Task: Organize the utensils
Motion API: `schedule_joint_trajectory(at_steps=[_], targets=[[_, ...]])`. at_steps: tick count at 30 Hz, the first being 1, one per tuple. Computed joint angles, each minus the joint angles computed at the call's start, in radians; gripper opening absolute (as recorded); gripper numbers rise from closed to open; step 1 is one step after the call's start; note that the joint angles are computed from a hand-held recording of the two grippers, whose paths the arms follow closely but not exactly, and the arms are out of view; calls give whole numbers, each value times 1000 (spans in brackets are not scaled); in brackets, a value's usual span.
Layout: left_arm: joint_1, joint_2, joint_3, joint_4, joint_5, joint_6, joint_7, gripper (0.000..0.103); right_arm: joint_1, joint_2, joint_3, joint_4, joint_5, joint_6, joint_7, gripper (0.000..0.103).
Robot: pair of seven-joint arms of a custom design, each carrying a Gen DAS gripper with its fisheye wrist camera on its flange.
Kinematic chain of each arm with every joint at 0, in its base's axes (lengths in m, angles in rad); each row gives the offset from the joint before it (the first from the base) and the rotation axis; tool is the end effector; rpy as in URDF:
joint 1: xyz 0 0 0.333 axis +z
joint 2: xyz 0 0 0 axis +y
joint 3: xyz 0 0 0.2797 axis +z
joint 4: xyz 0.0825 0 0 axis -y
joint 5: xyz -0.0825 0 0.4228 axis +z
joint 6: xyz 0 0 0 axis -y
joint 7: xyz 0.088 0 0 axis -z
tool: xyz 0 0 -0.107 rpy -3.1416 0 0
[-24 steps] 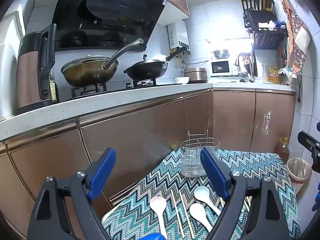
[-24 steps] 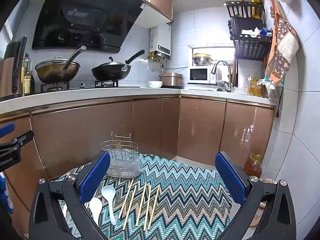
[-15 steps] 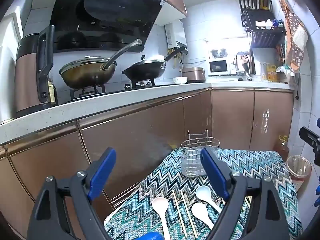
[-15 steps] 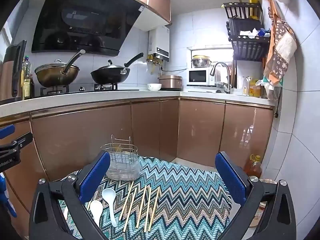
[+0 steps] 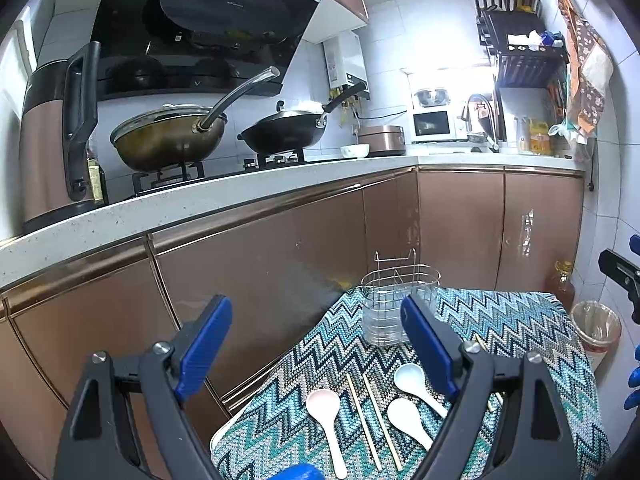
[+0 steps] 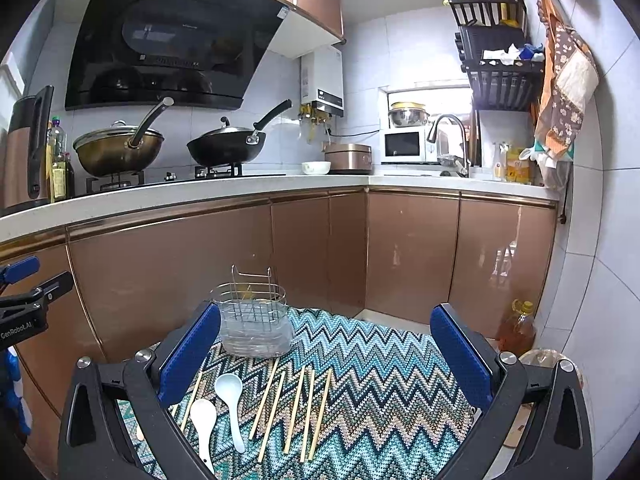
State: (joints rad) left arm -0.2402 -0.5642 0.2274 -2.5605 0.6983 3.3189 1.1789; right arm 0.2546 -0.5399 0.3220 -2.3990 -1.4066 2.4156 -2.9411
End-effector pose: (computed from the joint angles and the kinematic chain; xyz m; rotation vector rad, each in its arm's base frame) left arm 0.4545 -0.0632 0.5519 -1.1614 1.6434 -1.1022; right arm 0.4112 0.2727 0.5211 -1.2224 1.5829 -1.2756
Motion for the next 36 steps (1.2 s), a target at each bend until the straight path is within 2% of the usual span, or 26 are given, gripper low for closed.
schedule_joint_trajectory(at_steps=[1,2,3,4,6,8,12,13,14,16,23,26,31,32,35,36], targets=[[24,8,-25,-8,-42,37,30,86,1,2,-1,2,2,1,-5,103],[83,19,-85,-16,-87,78,48,86,1,3,-1,3,4,0,-8,103],[125,28,-118,-12,-63,103,7,86,1,4,0,5,6,-3,-12,103],[134,32,-115,-6,-11,113,-54,86,2,3,-1,4,6,-3,-16,103],[145,31,-121,-2,15,118,-75,86,1,0,2,3,0,-7,-14,103],[181,34,-150,2,32,135,-85,86,1,-4,6,1,-11,-8,-5,103],[155,29,-114,20,112,112,-144,86,2,-10,10,-1,-30,-6,-4,103],[133,27,-94,19,107,107,-134,86,3,-10,11,-1,-33,-6,-5,103],[78,18,-39,31,172,64,-180,86,3,-10,10,0,-34,-6,-8,103],[26,9,8,34,187,41,-181,86,4,-6,15,3,-35,-16,-15,103],[45,-15,-4,21,177,59,-168,86,15,-9,19,4,-29,-40,-29,103],[121,-26,-74,9,150,78,-177,86,18,-23,26,-3,-31,-55,-20,103],[74,-43,-33,8,158,43,-188,86,19,-43,33,-11,-37,-71,0,103],[74,-44,-34,8,153,40,-185,86,19,-46,33,-13,-36,-72,1,103],[130,-44,-87,1,117,54,-189,86,17,-52,33,-15,-36,-75,5,103],[115,-44,-73,4,119,43,-188,86,16,-54,33,-17,-37,-74,8,103]])
